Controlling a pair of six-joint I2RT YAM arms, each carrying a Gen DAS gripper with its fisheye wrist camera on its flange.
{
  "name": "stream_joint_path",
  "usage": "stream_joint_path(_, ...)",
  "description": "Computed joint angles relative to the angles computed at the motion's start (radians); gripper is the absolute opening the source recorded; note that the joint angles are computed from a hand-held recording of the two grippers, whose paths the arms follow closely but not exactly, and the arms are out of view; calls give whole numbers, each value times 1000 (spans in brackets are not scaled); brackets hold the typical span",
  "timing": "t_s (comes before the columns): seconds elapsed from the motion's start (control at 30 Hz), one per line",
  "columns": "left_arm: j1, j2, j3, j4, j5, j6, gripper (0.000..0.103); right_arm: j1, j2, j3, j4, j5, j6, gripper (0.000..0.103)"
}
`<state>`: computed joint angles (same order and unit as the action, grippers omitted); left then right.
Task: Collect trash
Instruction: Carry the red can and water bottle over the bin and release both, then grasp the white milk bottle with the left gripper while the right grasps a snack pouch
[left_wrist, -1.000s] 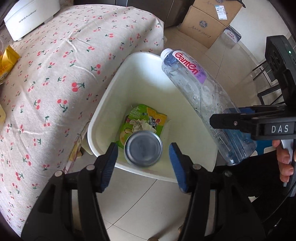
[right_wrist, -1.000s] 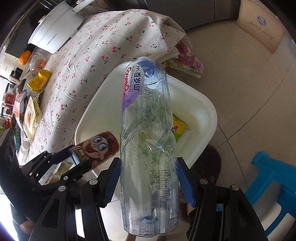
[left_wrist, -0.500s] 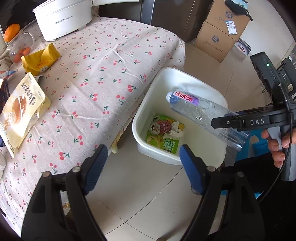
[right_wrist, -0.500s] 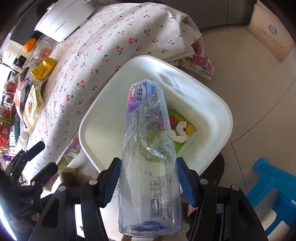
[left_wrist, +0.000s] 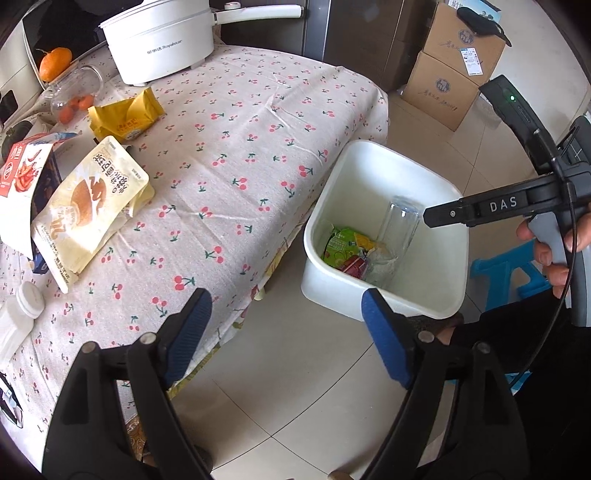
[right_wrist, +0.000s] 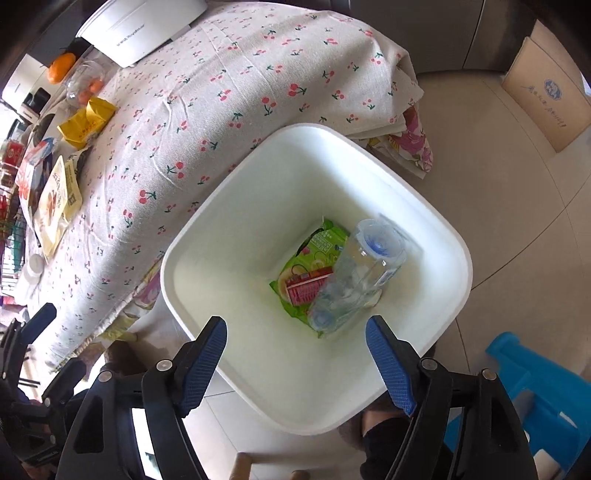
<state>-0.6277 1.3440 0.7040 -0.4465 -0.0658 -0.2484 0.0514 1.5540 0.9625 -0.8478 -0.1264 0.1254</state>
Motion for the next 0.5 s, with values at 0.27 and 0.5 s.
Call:
stream_joint_path(0.27,90,-103,-55,-34,0,21,85,90,-80,46,-14,25,50,82)
stream_joint_path(0.5,230,-193,-102,-69,27,67,86,163,-96,87,-2,17,100,83)
